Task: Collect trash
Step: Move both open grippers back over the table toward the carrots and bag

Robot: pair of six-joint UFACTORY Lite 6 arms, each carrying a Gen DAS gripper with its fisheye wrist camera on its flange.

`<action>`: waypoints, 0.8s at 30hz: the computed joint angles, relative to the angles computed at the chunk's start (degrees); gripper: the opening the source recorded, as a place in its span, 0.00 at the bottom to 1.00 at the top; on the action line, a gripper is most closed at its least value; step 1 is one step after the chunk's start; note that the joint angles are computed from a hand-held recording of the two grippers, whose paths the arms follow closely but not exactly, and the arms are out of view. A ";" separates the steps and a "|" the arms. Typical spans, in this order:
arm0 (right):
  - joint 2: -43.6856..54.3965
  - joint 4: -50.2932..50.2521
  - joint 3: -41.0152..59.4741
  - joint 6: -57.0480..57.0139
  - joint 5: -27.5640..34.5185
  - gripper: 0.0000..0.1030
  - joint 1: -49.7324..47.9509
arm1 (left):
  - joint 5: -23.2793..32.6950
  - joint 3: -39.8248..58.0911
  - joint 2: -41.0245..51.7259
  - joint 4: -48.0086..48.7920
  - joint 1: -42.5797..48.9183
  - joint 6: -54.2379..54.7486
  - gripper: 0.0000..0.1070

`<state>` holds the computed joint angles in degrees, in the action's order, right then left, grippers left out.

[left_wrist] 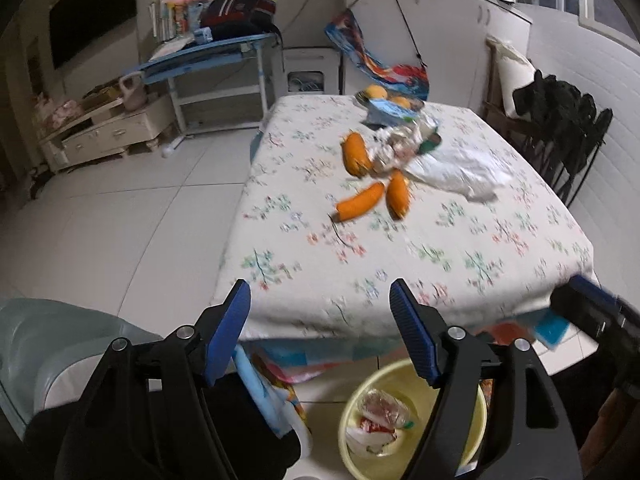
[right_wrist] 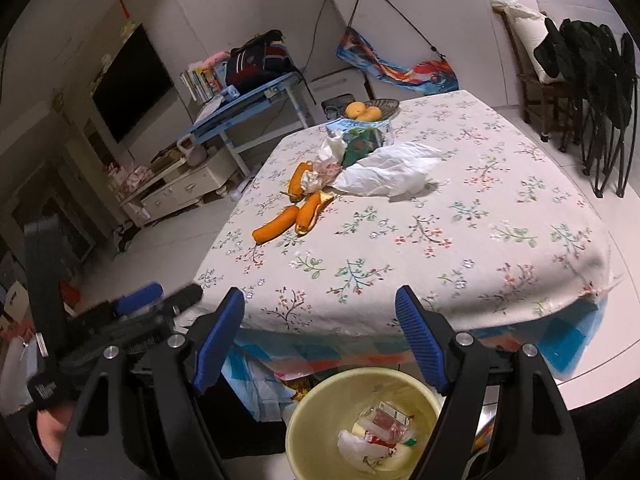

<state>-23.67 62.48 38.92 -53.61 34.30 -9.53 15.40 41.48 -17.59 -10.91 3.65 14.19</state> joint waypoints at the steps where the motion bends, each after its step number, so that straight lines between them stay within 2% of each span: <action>1: 0.42 -0.20 -0.15 0.03 -0.55 0.73 0.64 | 0.18 1.17 1.40 -2.58 0.67 2.39 0.66; 6: 2.80 -0.11 1.09 -0.02 -3.16 0.73 3.01 | 0.49 6.05 6.85 -5.61 1.77 4.18 0.66; 15: 17.43 -3.87 15.37 1.74 -5.25 0.64 6.41 | 1.26 16.10 17.40 -6.41 1.98 3.81 0.67; 20: 25.84 -11.99 25.66 6.71 -7.72 0.64 6.20 | 1.82 21.38 23.28 -4.85 0.37 2.53 0.67; 24: 35.88 -21.49 37.82 12.42 -6.25 0.64 5.02 | 1.99 26.57 28.60 -0.61 -2.24 -0.28 0.67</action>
